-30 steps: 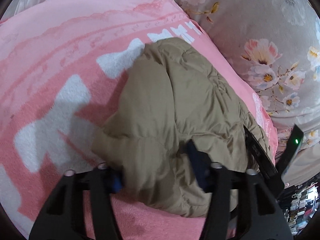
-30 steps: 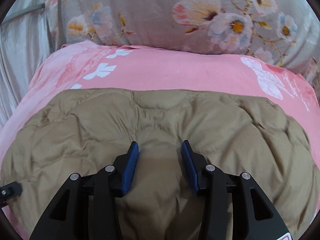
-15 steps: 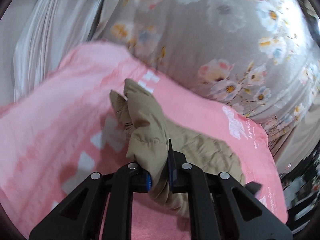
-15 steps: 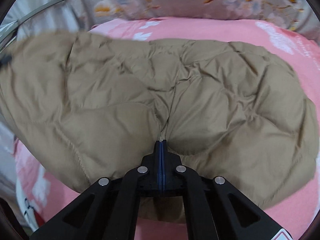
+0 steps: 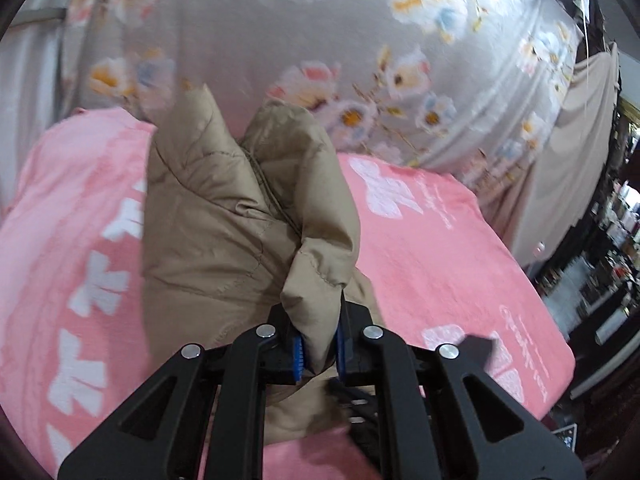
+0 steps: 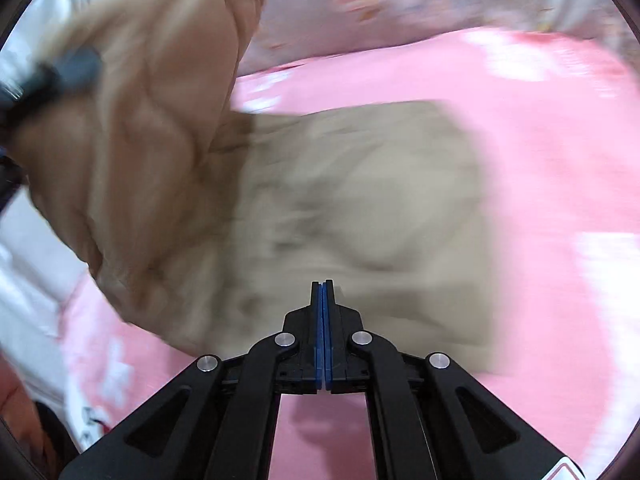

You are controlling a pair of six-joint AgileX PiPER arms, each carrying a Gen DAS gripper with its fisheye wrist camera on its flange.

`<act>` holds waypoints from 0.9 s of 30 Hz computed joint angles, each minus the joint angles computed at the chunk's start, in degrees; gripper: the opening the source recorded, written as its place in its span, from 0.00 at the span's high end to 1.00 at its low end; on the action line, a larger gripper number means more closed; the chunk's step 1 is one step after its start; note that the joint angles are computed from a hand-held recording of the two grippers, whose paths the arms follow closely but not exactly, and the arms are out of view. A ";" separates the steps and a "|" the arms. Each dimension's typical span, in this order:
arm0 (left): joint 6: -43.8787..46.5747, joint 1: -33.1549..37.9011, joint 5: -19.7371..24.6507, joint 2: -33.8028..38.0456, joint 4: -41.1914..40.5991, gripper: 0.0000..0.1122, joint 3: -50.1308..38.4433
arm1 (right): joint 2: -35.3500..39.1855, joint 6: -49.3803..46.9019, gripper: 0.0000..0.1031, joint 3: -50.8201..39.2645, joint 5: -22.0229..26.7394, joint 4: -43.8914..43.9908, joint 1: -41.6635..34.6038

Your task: Fold large clothes

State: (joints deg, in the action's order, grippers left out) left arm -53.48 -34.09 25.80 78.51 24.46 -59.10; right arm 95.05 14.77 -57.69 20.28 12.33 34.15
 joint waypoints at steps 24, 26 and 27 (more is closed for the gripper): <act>0.90 -8.25 11.19 25.49 -10.75 0.62 -17.44 | -16.18 25.65 0.95 8.67 13.77 -32.91 -5.94; 0.79 -7.67 10.40 20.39 -10.65 0.46 -15.38 | -17.10 26.29 0.93 7.83 14.74 -33.34 -5.03; -2.16 -7.76 10.96 17.14 -7.28 0.37 -14.56 | -17.32 26.61 0.91 7.20 15.25 -33.63 -4.61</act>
State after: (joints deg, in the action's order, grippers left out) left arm -55.65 -41.85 36.76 95.65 17.18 -73.66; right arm 77.73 41.38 -50.49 35.53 -21.30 29.53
